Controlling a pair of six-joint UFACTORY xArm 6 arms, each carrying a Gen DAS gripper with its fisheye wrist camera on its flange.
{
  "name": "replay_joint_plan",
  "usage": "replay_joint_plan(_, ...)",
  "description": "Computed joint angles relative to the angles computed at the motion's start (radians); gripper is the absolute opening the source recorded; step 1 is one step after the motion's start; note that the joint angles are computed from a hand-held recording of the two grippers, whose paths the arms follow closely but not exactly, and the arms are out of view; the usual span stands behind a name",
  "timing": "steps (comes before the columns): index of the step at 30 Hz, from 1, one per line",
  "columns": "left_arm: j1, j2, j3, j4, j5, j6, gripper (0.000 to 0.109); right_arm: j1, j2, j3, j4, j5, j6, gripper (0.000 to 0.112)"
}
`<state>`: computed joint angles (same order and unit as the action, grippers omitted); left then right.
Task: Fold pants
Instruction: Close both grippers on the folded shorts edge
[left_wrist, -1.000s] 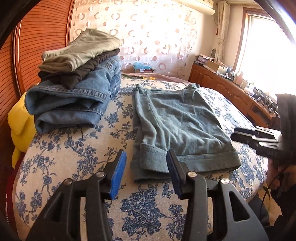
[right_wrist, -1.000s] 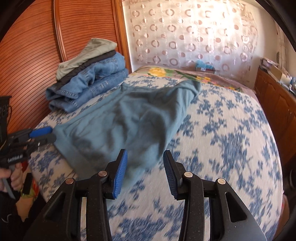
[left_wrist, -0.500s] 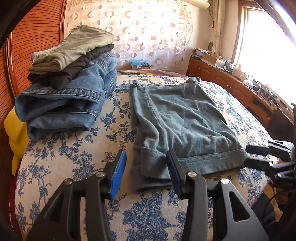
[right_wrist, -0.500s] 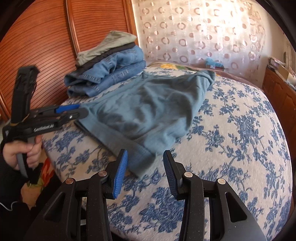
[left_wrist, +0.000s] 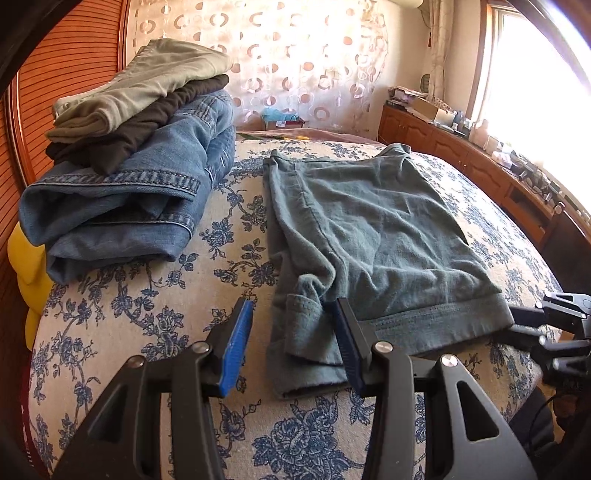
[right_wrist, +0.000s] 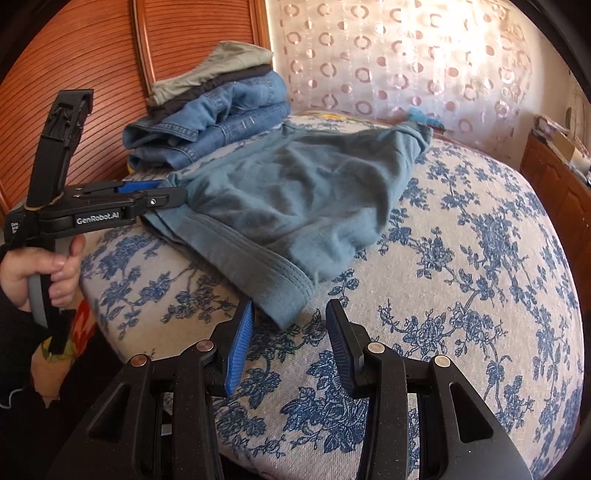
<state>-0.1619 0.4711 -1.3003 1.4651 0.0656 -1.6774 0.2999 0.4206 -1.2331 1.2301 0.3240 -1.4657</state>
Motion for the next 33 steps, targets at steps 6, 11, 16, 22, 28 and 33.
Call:
replay_joint_plan(6, 0.015, 0.001, -0.010, 0.092, -0.082, -0.090, 0.033, -0.023, -0.032, 0.006, 0.170, 0.032, -0.133, 0.001)
replay_joint_plan(11, 0.010, -0.002, -0.006, 0.076, -0.092, -0.068, 0.032, -0.038, -0.046, 0.008, 0.191, 0.035, -0.134, 0.001)
replay_joint_plan(16, 0.003, 0.002, 0.019, -0.053, -0.084, 0.054, 0.032, -0.049, -0.048, 0.015, 0.171, 0.044, -0.109, 0.001)
replay_joint_plan(22, -0.002, -0.002, 0.015, 0.046, -0.078, -0.030, 0.023, -0.049, -0.027, 0.003, 0.118, 0.041, -0.040, 0.001)
replay_joint_plan(28, 0.003, -0.002, 0.009, 0.084, -0.080, -0.066, 0.012, -0.043, -0.009, -0.019, 0.120, 0.048, -0.036, 0.019)
replay_joint_plan(33, 0.000, -0.010, 0.016, 0.088, -0.076, -0.072, 0.009, -0.033, 0.016, -0.040, 0.100, 0.045, -0.011, 0.019)
